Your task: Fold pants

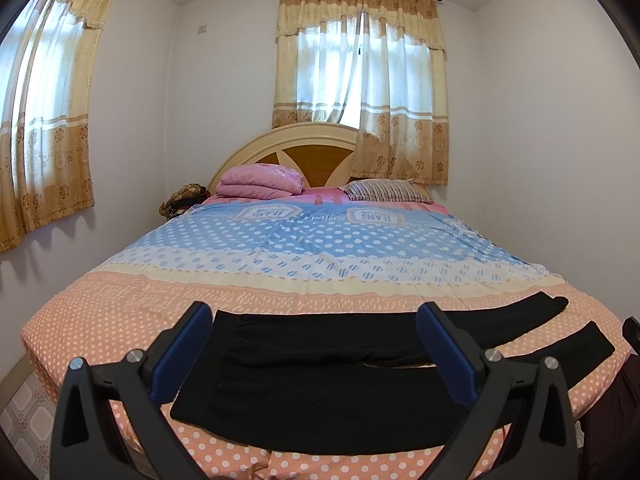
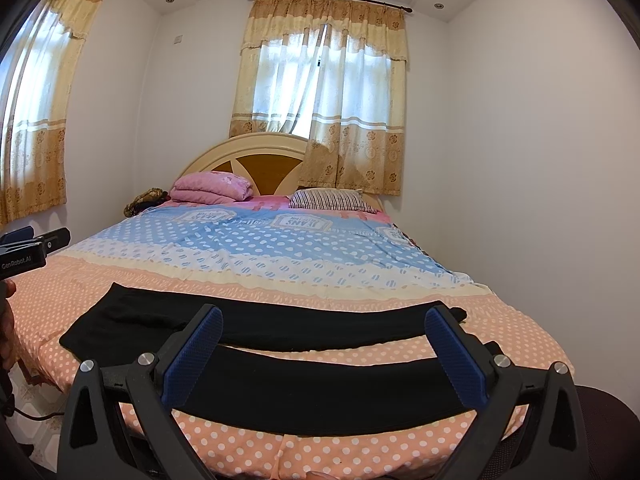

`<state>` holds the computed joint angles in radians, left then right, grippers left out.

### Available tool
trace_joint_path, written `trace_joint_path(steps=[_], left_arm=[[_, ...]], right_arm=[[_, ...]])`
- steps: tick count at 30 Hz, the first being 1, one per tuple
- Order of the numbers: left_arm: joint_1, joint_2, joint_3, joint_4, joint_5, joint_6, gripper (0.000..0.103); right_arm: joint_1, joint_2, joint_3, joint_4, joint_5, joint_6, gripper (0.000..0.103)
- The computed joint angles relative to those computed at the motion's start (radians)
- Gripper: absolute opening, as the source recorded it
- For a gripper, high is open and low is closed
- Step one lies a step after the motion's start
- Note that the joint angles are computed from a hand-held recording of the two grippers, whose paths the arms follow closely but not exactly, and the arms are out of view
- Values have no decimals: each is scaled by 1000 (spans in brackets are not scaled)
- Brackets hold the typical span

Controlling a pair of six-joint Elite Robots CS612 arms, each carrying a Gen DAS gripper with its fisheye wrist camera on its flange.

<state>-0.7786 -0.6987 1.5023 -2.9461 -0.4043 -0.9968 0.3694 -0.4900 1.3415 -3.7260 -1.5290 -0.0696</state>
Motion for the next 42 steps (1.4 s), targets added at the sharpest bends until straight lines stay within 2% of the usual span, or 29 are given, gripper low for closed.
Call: trace_joint_path(steps=[23,29,31,34,36,38,40,42], left_arm=[[1,3,5,-1,-3,-5,103],[6,9,2,17,-16,-18,103],[9,9,-2,51,-19,-43,103],[29,14,4,39,-62,-41,103],[42,12,8,79,-72,-72,103],[59,11,21,115,-76,-110,103],[78,12,31,118,-93,-110,103],[101,13,37,159,-105,-125,103]], right_arm=[[0,4,-6,16,1,-2,102],[-4,10,-12,28,9,-2,102],[-9,17,-19,31,33,1,102],[-20,29,-37,59,90,4,102],[-28,40,-53,84,117,4,102],[-34,56,-74,107,117,1,102],[-39,74,-103,147,97,0,102],[-48,88,-130,200,99,18,102]])
